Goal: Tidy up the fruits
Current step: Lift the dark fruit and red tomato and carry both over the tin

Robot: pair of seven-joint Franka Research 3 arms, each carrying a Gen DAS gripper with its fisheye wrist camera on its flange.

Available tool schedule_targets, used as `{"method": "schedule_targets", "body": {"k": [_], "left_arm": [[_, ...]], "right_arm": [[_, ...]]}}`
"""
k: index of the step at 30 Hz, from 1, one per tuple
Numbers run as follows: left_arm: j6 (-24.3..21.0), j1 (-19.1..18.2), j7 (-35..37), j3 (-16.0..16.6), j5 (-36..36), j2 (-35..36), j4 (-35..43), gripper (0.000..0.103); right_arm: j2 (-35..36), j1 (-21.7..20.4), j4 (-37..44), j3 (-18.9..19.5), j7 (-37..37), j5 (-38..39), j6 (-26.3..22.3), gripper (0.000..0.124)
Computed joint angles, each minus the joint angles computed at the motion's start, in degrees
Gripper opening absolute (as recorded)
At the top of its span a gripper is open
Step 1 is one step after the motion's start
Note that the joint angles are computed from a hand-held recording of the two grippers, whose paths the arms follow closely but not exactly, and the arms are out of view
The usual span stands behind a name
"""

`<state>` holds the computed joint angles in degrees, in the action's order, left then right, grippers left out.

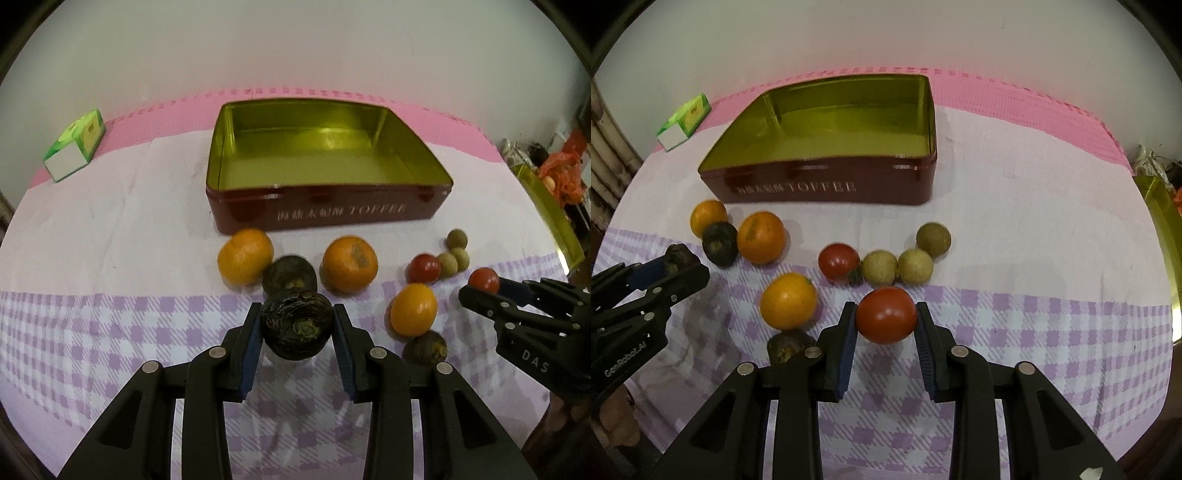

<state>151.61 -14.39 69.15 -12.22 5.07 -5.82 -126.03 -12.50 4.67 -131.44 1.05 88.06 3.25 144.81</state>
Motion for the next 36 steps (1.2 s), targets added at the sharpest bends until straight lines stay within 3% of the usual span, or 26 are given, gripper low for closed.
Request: {"method": "schedule_targets", "body": {"k": [7, 16, 27, 36], "left_arm": [[1.1, 0.9, 1.2, 0.6, -0.2, 1.0, 2.8, 0.038], [1.2, 2.7, 0.9, 0.8, 2.3, 5.8, 10.0, 0.038], [-2.5, 3.1, 0.1, 0.4, 6.0, 14.4, 19.4, 0.038], [-6.7, 2.8, 0.4, 0.3, 6.9, 19.5, 24.4, 0.038]], "right_arm": [[0.6, 0.3, 2.7, -0.2, -0.9, 1.2, -0.7, 0.028], [6.9, 1.1, 12.7, -0.6, -2.7, 1.3, -0.2, 0.028], [18.0, 2.3, 25.5, -1.7, -3.3, 0.4, -3.4, 0.028], [22.5, 3.3, 29.1, -2.4, -3.3, -0.4, -5.9, 0.028]]}}
